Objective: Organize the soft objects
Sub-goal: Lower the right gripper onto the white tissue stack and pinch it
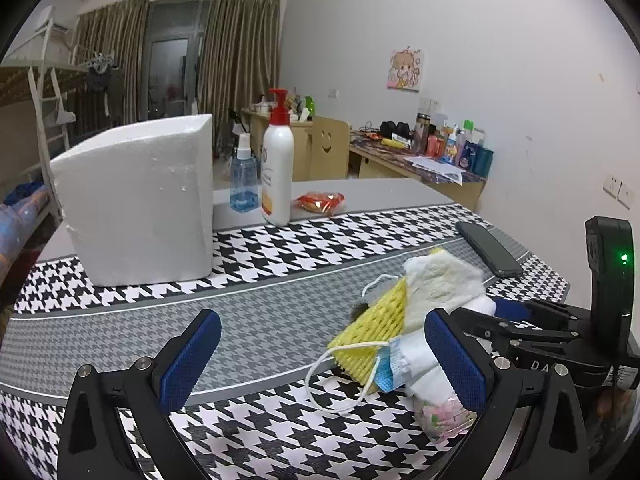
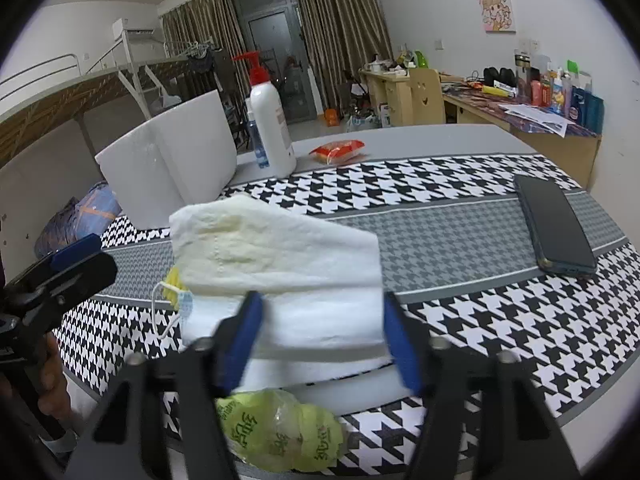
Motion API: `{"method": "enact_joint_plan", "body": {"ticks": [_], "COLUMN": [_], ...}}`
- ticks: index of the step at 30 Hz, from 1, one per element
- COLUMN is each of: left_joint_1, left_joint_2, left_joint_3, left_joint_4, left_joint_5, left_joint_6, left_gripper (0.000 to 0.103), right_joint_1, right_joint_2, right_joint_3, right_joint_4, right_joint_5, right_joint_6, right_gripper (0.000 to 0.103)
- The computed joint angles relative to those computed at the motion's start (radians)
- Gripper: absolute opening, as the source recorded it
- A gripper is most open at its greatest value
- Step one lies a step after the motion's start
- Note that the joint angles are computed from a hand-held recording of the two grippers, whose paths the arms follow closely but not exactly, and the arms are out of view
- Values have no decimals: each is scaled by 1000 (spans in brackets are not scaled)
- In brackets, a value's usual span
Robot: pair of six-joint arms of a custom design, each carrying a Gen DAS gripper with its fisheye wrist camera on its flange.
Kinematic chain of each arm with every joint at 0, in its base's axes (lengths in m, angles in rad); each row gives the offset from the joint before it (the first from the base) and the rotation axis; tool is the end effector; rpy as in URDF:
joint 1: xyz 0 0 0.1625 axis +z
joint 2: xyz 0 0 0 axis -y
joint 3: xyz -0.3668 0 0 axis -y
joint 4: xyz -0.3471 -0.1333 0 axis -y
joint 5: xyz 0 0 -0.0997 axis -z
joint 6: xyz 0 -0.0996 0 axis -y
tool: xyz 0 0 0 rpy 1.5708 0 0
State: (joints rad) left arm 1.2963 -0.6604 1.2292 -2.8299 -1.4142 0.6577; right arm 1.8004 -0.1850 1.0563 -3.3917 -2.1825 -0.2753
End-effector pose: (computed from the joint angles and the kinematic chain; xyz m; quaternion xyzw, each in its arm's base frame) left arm -0.0524 -0.7350 0.1882 0.3980 0.8500 -0.3171 0.1365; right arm 0.2353 -0.6724 -0.0020 0.0785 -0.8556 0.4297 0.2777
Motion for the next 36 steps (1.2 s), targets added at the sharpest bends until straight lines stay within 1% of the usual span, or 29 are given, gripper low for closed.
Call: {"method": "enact_joint_plan", "body": {"ticks": [1, 2, 4, 5, 7, 11, 14, 19, 26, 32, 36], "left_joint_1": [0, 0, 1, 1, 1, -1, -2, -5, -13, -15, -19], "left_joint_2": [5, 7, 7, 6, 5, 10, 10, 8, 10, 19, 25], "left_joint_3": [-5, -7, -6, -5, -2, -8, -10, -1, 7, 2, -4], "left_joint_4": [6, 11, 19, 23, 31, 42, 53, 64, 82, 107, 109], "left_joint_5": [2, 1, -3, -4, -6, -13, -19, -23, -21, -21, -19], "left_joint_6": [-1, 0, 2, 4, 6, 12, 18, 28, 44, 53, 56], "left_gripper": [102, 102, 102, 102, 102, 102, 102, 102, 102, 102, 102], "right_joint_1": [1, 1, 3, 4, 6, 20, 33, 37, 36, 35, 34], "right_joint_2": [-3, -7, -15, -21, -35, -44, -52, -73, -86, -95, -88], "right_joint_3": [4, 10, 21, 31, 49, 63, 79, 110, 130, 157, 153], "right_joint_4": [4, 4, 0, -6, -4, -42, -102, -175, -245, -308, -331], "right_joint_5": [-2, -4, -7, -6, 7, 11, 8, 1, -61, -119, -175], "right_joint_6": [4, 6, 5, 3, -3, -38, -65, -69, -59, -67, -81], "right_gripper": [44, 40, 28, 23, 11, 8, 8, 8, 8, 8, 8]}}
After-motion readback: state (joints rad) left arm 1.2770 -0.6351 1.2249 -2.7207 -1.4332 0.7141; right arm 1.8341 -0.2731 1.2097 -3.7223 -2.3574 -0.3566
